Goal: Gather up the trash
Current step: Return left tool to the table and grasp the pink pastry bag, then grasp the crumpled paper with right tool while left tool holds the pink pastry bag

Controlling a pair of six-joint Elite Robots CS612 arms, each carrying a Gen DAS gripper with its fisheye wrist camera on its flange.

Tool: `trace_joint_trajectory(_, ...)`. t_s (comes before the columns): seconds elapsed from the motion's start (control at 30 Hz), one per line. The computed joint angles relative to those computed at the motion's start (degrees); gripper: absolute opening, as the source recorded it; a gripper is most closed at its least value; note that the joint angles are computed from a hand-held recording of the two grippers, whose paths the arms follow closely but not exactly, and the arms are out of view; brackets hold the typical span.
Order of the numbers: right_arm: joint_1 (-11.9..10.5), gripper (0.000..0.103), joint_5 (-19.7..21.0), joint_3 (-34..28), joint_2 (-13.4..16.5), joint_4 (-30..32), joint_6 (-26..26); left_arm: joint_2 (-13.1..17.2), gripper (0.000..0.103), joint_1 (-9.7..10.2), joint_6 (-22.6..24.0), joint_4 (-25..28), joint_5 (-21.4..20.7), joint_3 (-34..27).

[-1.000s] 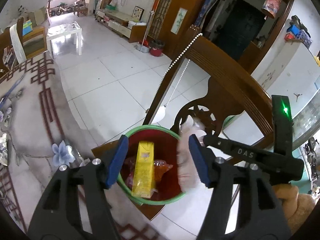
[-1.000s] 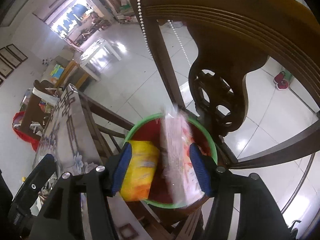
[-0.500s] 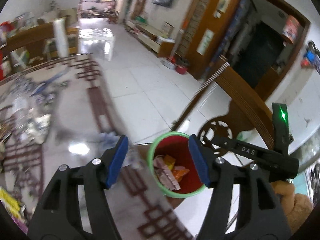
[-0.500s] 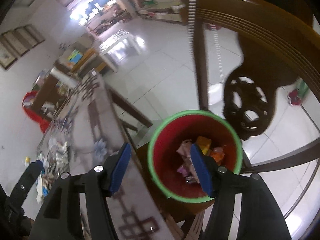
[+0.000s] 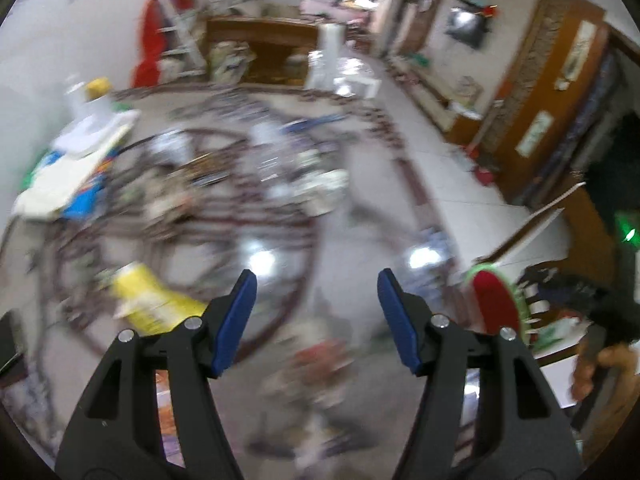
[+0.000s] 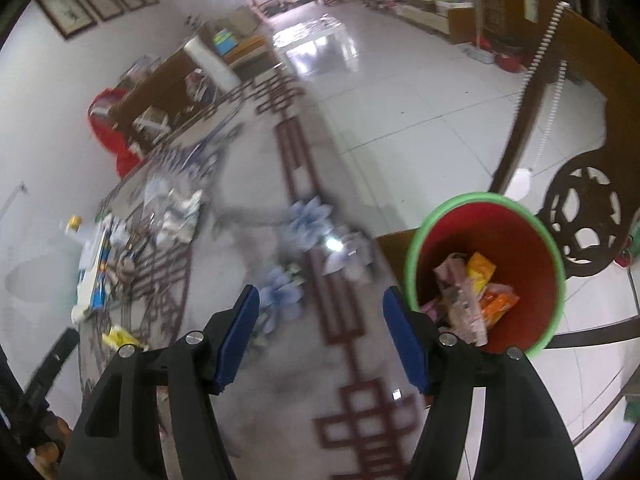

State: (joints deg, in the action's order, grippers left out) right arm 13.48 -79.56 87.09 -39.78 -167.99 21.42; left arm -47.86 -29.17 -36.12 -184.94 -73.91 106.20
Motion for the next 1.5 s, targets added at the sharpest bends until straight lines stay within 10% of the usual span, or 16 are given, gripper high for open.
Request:
trace_joint_trajectory(0.13,1.7,0.063,0.5,-1.7,0.8,2.3,-1.0,-2.1,0.060,0.90,-1.6,2.6,1.7,5.6)
trace_joint_trajectory(0.47,5.8,0.063,-0.8,-5.2,2.0,7.0,-4.7,0.0,0.072,4.48,-7.1,1.8,-9.1,9.7)
trace_joint_trajectory(0.73,7.9,0.063,-2.5,-5.6,2.0,9.2,-5.0,2.0,0.084,5.43,1.9,-0.2,-14.2,7.8)
trace_joint_trajectory(1.03,9.4,0.063,-3.7,-5.5,2.3,9.8,-1.5,2.0,0.037,7.67,6.7,0.0,-16.5,7.3)
trace_joint_trajectory(1.5,11.9,0.065,-2.1,-10.0,5.0,14.7,-4.5,1.8,0.035,10.87,9.6,-1.6,-13.4,7.3)
